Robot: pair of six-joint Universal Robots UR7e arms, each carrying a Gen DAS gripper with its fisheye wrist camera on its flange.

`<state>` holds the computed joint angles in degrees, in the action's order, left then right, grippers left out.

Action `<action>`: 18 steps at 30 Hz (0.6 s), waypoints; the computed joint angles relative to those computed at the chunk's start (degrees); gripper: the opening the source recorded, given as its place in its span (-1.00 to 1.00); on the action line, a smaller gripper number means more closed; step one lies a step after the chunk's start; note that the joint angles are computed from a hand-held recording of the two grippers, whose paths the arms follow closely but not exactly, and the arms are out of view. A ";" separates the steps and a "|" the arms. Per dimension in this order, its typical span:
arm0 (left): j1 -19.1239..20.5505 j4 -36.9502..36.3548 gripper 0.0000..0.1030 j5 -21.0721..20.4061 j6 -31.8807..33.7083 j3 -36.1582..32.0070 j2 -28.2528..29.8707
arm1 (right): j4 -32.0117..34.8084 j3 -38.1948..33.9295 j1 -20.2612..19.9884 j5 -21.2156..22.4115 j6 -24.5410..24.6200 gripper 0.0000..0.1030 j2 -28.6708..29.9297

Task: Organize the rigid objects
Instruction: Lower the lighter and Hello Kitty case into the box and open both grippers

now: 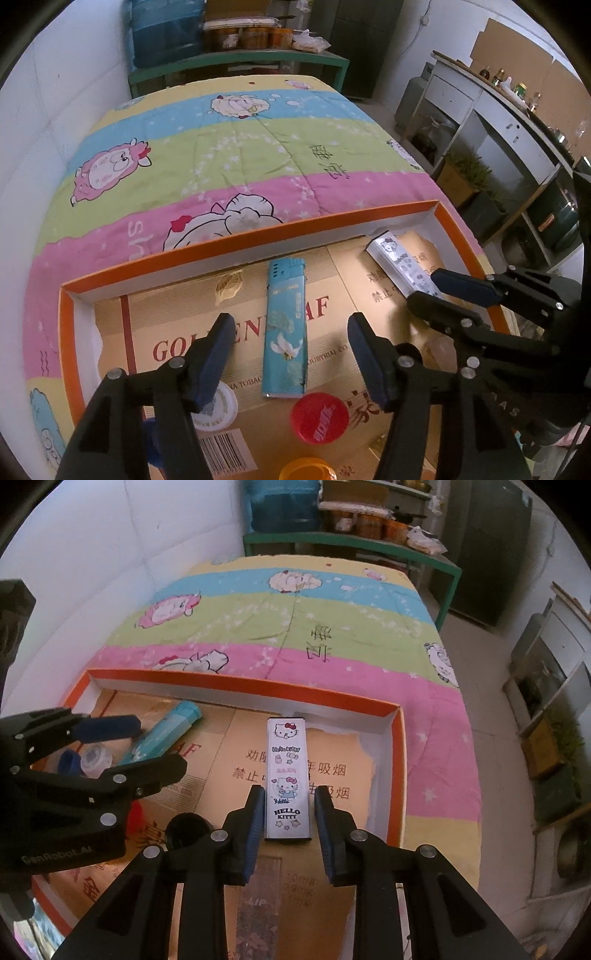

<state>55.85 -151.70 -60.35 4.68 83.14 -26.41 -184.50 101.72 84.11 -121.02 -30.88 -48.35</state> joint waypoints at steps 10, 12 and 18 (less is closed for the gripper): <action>-1.20 -6.26 0.27 -1.29 1.07 5.64 -3.33 | -5.31 4.02 1.63 1.03 0.35 -0.34 -2.38; -1.67 -8.51 0.32 -1.54 1.31 7.68 -4.54 | -6.57 5.32 2.08 1.38 0.85 -0.33 -3.19; -2.89 -14.05 0.33 -1.52 1.36 13.12 -7.98 | -11.76 8.91 3.37 1.15 2.45 -0.33 -4.85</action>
<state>52.96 -165.75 -61.87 6.03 96.26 -34.38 -196.25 110.64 87.48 -119.87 -28.43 -53.19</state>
